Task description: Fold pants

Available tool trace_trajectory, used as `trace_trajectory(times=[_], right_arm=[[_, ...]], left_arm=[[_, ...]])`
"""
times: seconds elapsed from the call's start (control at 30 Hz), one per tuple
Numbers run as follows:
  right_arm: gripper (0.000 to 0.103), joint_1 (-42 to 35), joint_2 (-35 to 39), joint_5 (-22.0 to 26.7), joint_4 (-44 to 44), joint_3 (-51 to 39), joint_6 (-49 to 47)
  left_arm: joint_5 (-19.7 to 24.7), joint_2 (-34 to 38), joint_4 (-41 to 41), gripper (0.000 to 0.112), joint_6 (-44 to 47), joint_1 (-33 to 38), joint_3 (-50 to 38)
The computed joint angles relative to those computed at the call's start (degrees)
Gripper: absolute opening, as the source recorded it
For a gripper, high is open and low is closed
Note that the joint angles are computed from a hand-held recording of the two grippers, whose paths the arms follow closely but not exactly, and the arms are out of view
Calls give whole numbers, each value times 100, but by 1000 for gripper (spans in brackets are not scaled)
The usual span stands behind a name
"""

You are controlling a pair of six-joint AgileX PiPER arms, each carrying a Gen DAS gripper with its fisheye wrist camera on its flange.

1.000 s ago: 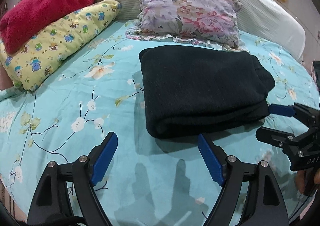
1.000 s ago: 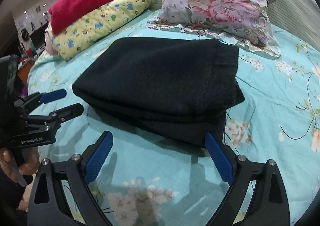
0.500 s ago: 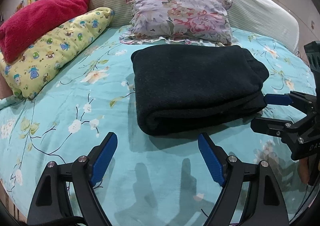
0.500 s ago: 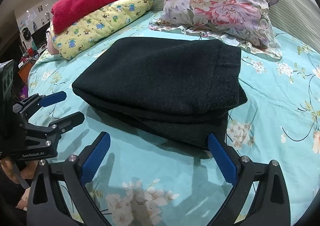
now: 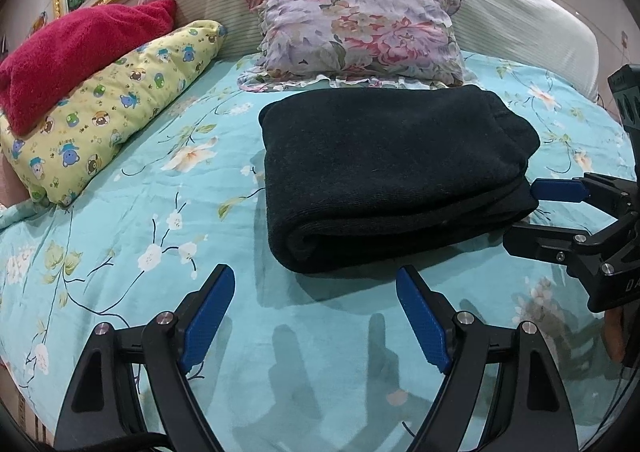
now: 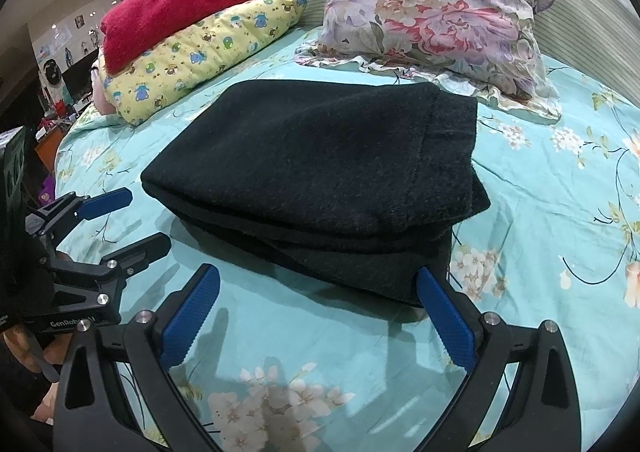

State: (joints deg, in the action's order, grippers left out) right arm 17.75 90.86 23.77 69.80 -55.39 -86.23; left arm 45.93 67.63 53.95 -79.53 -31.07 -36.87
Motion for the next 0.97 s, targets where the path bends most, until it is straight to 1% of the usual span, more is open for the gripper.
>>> trace_trajectory(times=[0.4, 0.63, 0.87, 0.97], right_arm=[[99, -34, 28, 39, 98, -26, -76], [99, -45, 43, 66, 110, -48, -73], [99, -63, 43, 102, 26, -100, 25], [99, -98, -13, 145, 86, -84, 5]], left_arm=[[-108, 79, -43, 84, 105, 97, -35], [-134, 56, 41, 84, 15, 142, -28], [-104, -26, -116, 84, 256, 238, -160], [-194, -160, -312, 84, 465, 366, -196]])
